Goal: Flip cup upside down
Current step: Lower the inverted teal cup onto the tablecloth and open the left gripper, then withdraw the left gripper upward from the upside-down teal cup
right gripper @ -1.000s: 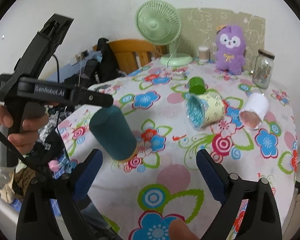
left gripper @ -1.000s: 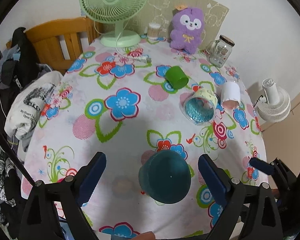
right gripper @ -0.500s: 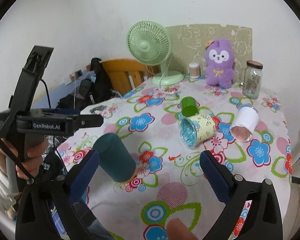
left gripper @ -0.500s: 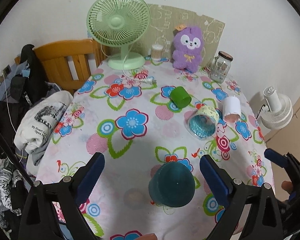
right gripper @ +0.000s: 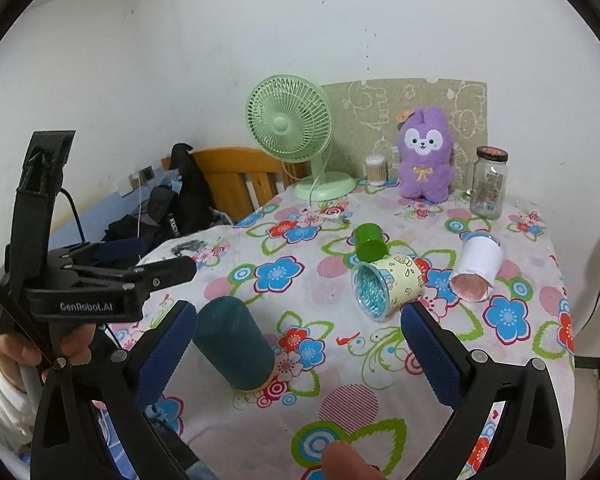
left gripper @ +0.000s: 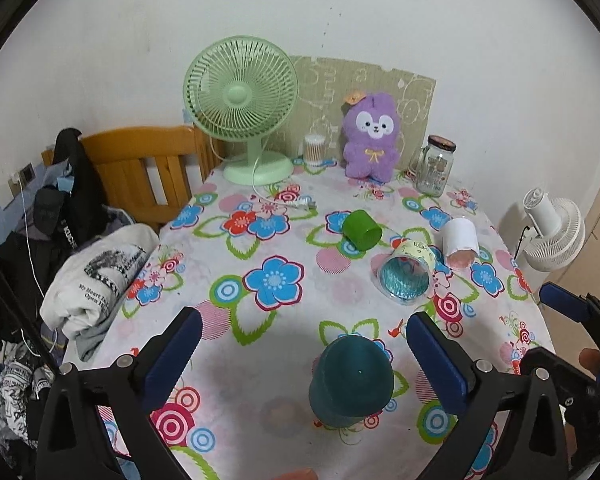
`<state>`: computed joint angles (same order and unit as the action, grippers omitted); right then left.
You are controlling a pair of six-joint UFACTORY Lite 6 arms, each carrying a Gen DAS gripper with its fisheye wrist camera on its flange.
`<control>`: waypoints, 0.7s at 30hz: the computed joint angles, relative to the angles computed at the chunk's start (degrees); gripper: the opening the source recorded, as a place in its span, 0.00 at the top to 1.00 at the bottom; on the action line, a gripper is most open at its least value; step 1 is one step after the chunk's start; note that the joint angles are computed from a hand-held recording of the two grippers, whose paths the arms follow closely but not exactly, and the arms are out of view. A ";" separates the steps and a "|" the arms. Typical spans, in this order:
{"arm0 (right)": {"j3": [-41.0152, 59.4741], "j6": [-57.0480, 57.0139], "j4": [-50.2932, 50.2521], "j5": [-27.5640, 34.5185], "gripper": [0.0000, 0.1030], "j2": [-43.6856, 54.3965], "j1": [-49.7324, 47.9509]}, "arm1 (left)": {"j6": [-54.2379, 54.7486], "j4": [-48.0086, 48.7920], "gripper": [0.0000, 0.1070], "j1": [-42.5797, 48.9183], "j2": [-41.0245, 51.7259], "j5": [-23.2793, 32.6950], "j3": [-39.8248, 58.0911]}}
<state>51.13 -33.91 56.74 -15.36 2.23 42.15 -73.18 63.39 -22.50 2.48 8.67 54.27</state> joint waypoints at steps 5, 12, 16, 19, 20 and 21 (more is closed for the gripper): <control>-0.37 -3.67 5.22 -3.20 0.00 -0.44 2.93 | -16.09 16.58 0.04 -0.04 -2.02 -0.05 -3.44; -0.48 -4.75 8.25 -4.53 0.00 -0.06 5.38 | -35.19 35.93 0.04 0.34 -6.02 0.27 -9.61; -0.46 -4.73 9.57 -5.35 0.00 0.89 6.97 | -43.14 44.38 0.04 0.02 -8.00 0.99 -13.13; -0.37 -5.11 10.73 -6.59 0.00 1.77 8.62 | -50.20 51.42 0.04 -0.85 -9.17 2.63 -15.80; -0.36 -5.87 11.61 -7.28 0.00 1.97 9.24 | -51.45 52.60 0.04 -1.21 -9.49 3.09 -16.51; -0.41 -6.45 12.32 -8.19 0.00 2.13 9.87 | -52.68 53.84 0.04 -1.62 -9.87 3.63 -17.33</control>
<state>50.72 -40.37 69.06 -23.55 4.37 52.01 -125.86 117.23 -24.11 -7.39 12.31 36.94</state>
